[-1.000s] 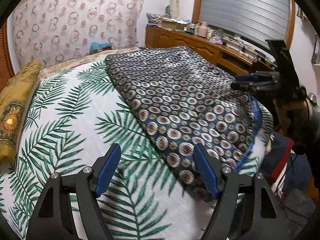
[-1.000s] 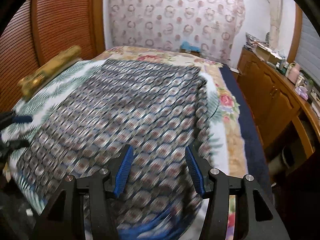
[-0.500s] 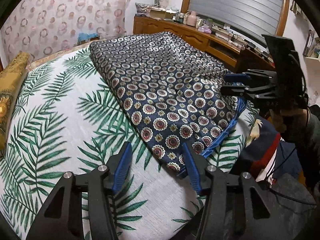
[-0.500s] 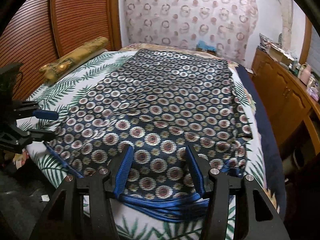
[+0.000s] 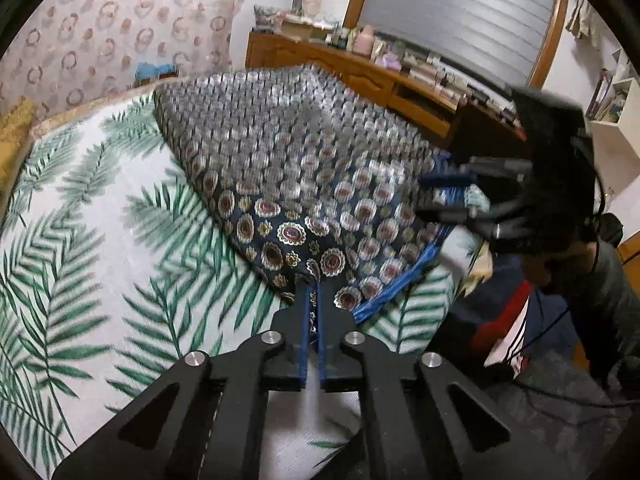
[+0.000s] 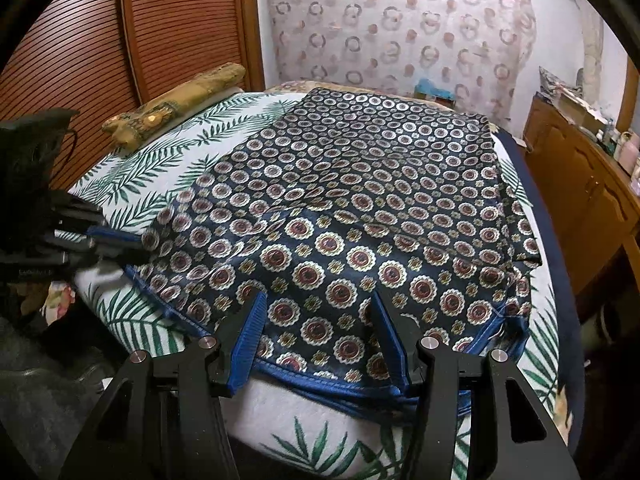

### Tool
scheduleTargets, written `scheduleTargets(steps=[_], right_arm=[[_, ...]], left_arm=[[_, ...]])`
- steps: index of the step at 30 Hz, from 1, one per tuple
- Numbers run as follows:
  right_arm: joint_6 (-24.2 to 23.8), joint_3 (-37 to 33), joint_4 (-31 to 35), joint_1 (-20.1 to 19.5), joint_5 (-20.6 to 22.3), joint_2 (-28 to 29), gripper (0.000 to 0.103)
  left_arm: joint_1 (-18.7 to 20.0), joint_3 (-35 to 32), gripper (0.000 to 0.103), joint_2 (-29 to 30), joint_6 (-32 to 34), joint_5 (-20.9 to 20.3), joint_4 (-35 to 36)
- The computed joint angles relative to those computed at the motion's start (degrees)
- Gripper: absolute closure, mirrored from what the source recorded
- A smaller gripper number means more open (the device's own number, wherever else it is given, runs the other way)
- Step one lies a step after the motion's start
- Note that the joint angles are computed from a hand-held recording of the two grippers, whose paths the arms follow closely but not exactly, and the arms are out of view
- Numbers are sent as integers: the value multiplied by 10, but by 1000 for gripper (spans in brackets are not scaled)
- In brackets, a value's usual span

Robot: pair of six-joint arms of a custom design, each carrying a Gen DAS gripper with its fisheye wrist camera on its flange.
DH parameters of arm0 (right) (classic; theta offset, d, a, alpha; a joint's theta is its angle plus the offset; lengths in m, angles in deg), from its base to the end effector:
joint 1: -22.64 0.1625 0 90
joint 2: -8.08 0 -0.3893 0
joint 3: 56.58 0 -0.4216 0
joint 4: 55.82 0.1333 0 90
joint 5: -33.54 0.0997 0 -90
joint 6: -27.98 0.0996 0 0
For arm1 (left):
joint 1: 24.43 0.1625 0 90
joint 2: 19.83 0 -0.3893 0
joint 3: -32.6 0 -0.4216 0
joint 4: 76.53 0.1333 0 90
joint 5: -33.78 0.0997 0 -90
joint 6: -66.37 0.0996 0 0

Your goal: Fold small clothes

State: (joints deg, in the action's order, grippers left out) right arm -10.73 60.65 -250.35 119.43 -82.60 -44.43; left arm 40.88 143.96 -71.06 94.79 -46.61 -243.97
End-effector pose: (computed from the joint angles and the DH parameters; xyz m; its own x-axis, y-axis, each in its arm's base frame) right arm 0.1539 -0.5364 0.0853 -0.6648 -0.3413 0.6645 -0.6492 0.7040 -0.2879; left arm -0.1053 -0.5879 0.0363 -0.6163 0.7354 -0.2818 0.7870 0.5884 -0.1858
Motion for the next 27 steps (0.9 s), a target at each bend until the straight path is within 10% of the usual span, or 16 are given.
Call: scheduleTargets(steps=[27], right_arm=[[-1,34,9,9,-3,-17,45]], left_arm=[[-23,-114,100,71,10,-3,-56]])
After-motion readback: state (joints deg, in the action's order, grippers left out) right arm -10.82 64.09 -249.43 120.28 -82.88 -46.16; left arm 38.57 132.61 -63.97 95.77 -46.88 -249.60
